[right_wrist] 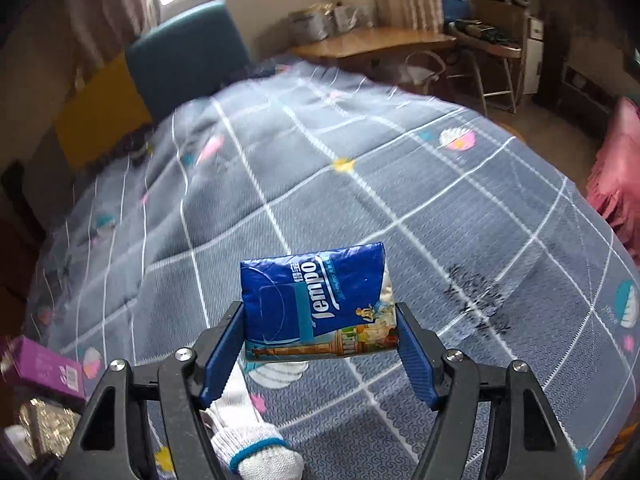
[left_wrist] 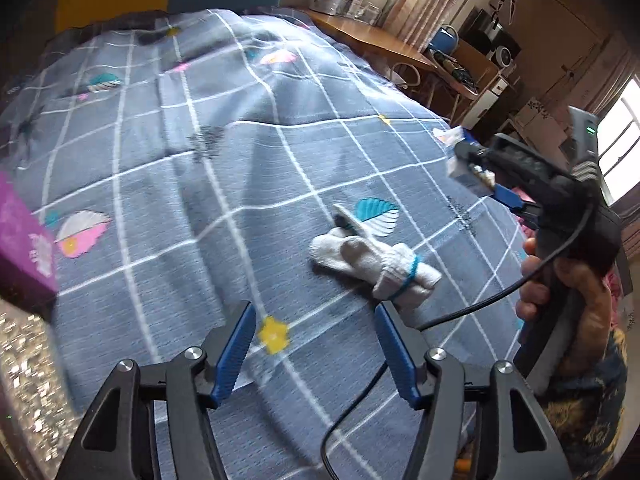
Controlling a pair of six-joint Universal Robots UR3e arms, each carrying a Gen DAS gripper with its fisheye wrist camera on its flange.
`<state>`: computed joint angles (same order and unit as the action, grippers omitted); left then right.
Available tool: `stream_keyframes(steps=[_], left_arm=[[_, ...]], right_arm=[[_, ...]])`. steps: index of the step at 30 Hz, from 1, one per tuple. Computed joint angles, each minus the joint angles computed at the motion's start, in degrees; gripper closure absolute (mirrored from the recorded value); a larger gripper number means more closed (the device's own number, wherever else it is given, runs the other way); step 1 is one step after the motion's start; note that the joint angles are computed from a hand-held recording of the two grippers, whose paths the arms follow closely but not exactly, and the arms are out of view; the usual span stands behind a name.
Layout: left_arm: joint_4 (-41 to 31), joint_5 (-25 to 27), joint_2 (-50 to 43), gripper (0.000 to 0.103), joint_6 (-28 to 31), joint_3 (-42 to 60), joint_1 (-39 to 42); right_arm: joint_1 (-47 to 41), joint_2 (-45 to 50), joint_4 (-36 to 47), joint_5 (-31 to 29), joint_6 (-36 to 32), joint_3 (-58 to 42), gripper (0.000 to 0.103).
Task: Organize soft objects
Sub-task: 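Grasp the blue Tempo tissue packet with the right gripper, then grasp the white knit glove with the left gripper while the right gripper lifts the packet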
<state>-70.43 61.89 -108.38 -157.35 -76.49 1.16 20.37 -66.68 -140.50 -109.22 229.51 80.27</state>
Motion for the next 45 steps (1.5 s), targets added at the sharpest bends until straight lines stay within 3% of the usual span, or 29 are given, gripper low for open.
stream_keyframes(steps=[5, 12, 18, 21, 24, 30, 37, 45], left_arm=[[-6.11, -1.96, -9.40, 0.044, -3.85, 11.75, -4.85], [-13.25, -3.17, -21.44, 0.044, -11.06, 27.82, -10.11], [-8.95, 3.26, -23.06, 0.045, -13.70, 27.45, -15.13], [-2.87, 3.91, -20.31, 0.059, -12.79, 21.14, -15.58], [0.89, 1.99, -16.75, 0.067, -10.37, 14.90, -14.04], [2.25, -1.47, -11.35, 0.069, -5.75, 8.97, -8.67], [2.22, 0.43, -10.07, 0.069, -8.10, 16.05, -3.29], [-0.37, 4.15, -10.47, 0.069, -7.79, 24.18, 3.93]], right_arm=[[-0.61, -5.56, -5.61, -3.26, 6.10, 7.39, 0.030], [-0.17, -8.43, -11.74, -5.39, 7.21, 11.47, 0.030], [-1.95, -9.34, -16.37, -1.31, 7.52, 14.65, 0.030], [-1.83, -8.75, -16.10, -1.02, 7.19, 13.97, 0.030], [-1.97, -8.00, -14.54, -0.56, 7.04, 12.87, 0.030], [-4.25, -5.80, -11.28, 7.18, 4.74, 10.95, 0.030], [-5.01, 2.87, -0.76, 19.58, -4.29, -0.28, 0.030], [0.00, 16.82, 17.65, 19.70, -16.66, -23.47, 0.030]])
